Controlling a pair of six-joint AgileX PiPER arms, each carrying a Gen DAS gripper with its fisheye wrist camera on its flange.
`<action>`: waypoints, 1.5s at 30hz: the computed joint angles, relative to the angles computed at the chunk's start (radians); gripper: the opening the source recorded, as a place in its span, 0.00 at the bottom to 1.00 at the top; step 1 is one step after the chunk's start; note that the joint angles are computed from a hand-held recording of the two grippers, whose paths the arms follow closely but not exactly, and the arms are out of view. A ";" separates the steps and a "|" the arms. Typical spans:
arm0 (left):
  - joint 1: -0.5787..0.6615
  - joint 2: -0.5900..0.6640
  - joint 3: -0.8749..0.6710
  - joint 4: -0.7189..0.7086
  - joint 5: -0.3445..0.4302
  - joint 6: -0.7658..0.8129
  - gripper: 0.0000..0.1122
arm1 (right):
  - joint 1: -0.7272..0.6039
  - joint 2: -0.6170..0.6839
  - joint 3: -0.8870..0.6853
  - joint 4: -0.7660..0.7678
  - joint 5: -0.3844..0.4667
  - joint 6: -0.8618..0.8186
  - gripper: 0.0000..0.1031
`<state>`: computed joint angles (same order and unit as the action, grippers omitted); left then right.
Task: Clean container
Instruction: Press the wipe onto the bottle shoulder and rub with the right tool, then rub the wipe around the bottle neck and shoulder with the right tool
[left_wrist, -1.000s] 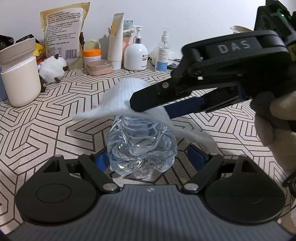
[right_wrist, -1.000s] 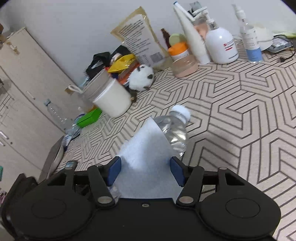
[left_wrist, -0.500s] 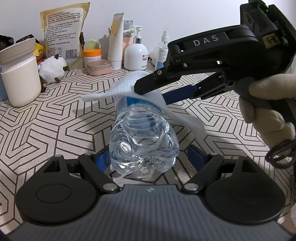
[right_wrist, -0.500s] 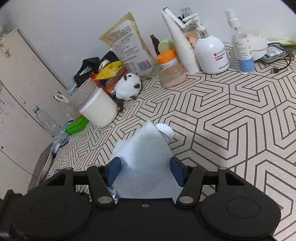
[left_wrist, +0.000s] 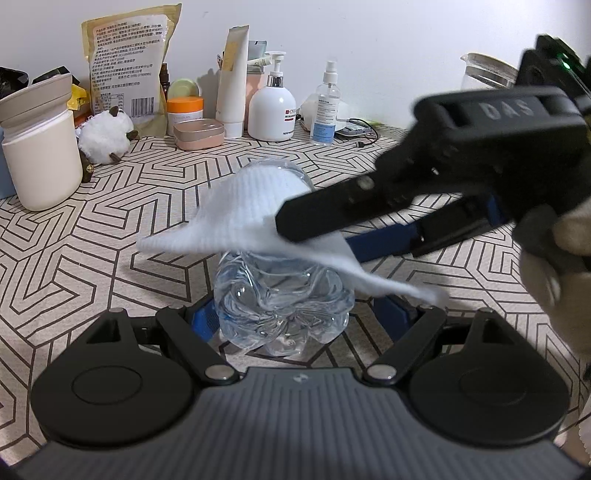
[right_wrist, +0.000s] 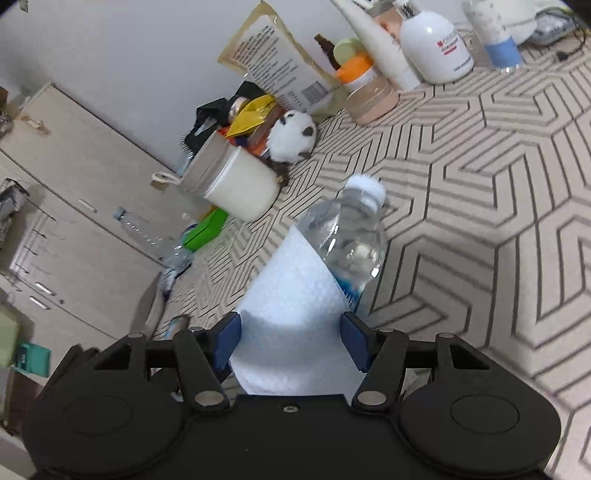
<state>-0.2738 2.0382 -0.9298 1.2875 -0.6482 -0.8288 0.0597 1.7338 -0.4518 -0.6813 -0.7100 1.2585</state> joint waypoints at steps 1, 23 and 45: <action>0.001 0.001 -0.002 0.003 -0.001 -0.003 0.76 | 0.002 0.003 0.010 0.008 -0.018 -0.009 0.63; 0.010 0.010 -0.017 0.033 -0.012 -0.033 0.76 | -0.098 0.008 -0.164 -0.239 0.159 0.017 0.58; 0.008 0.006 -0.017 0.029 -0.001 -0.031 0.76 | -0.169 0.080 -0.143 -0.255 -0.004 -0.115 0.68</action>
